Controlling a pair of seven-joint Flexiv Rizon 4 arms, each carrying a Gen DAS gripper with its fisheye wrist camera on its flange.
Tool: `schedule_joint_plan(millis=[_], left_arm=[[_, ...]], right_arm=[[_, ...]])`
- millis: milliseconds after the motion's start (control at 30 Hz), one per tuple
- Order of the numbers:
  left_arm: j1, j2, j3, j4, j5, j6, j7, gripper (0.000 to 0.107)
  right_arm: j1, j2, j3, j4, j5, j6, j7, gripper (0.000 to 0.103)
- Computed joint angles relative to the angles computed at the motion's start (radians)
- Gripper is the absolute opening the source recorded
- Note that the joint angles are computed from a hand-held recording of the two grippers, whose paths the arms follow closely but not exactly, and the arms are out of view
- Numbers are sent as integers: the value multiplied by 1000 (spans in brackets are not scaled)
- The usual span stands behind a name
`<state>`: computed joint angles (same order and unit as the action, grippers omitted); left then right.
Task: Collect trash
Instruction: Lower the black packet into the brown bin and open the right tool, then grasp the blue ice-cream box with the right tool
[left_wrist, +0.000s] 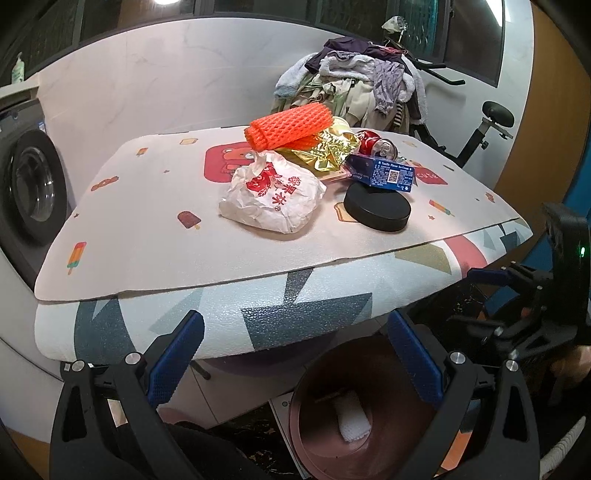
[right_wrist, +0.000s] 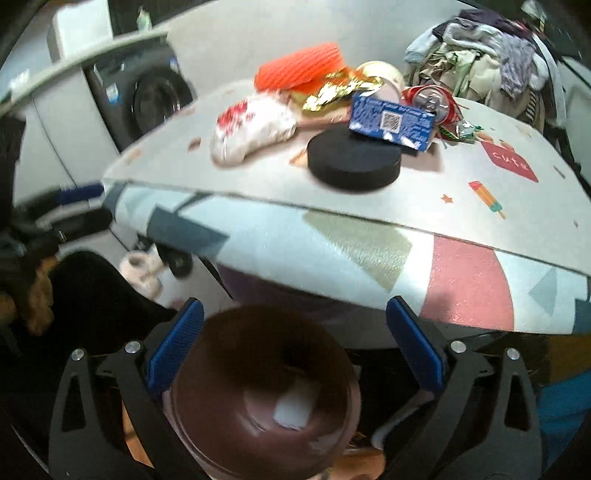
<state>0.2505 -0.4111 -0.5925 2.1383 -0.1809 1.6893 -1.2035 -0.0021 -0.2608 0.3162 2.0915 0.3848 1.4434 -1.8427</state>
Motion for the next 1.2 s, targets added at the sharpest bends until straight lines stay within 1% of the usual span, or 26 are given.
schedule_joint_plan(millis=[67,100,200,233,300,433,467,533,567,600,700,733,800,867,900,1133,1200], left_arm=[[-1,0,2,-1,0,0,-1,97],[-3,-1,4,-2,0,1,-2,97],[-18,1,22,-4,2,5,-8,97],[-28,2,34,-7,2,4,-11,97],[-46,5,55,-9,2,3,-15,97],[-80,12,92,-14,0,3,-18,97],[-86,13,97,-14,-2,3,-20,97],[-102,16,115,-21,-9,-8,-24,97],[-117,17,132,-29,-16,-20,-27,97],[-117,16,131,-37,-27,-30,-26,97],[-111,12,122,-59,-65,-53,-16,97],[-120,8,132,-76,-76,-60,-13,97],[-164,2,182,-110,-86,-78,-10,97],[-204,-8,228,-150,-94,-91,-4,97],[-215,-15,239,-167,-101,-93,0,97],[-217,-81,238,-271,-165,-117,15,97],[-232,-97,253,-297,-173,-131,14,97]], right_arm=[[-29,-6,16,-20,44,-7,-17,97],[-32,-9,23,-24,69,11,-15,97],[-95,-15,81,-57,173,39,-75,97],[-100,-12,87,-56,196,55,-84,97],[-98,-11,83,-56,215,81,-79,97],[-116,-16,84,-70,221,74,-87,97],[-96,-12,61,-68,214,75,-87,97],[-12,-7,-34,-28,85,123,19,97],[-2,-11,-50,-22,52,130,42,97],[16,-14,-78,-20,8,136,73,97],[19,-38,-107,-45,-68,144,127,97],[9,-51,-103,-63,-85,143,136,97],[-6,-81,-100,-104,-121,144,154,97],[6,-111,-124,-143,-167,145,193,97],[5,-126,-127,-164,-186,139,208,97],[52,-265,-204,-338,-325,86,365,97],[65,-297,-224,-377,-362,67,408,97]])
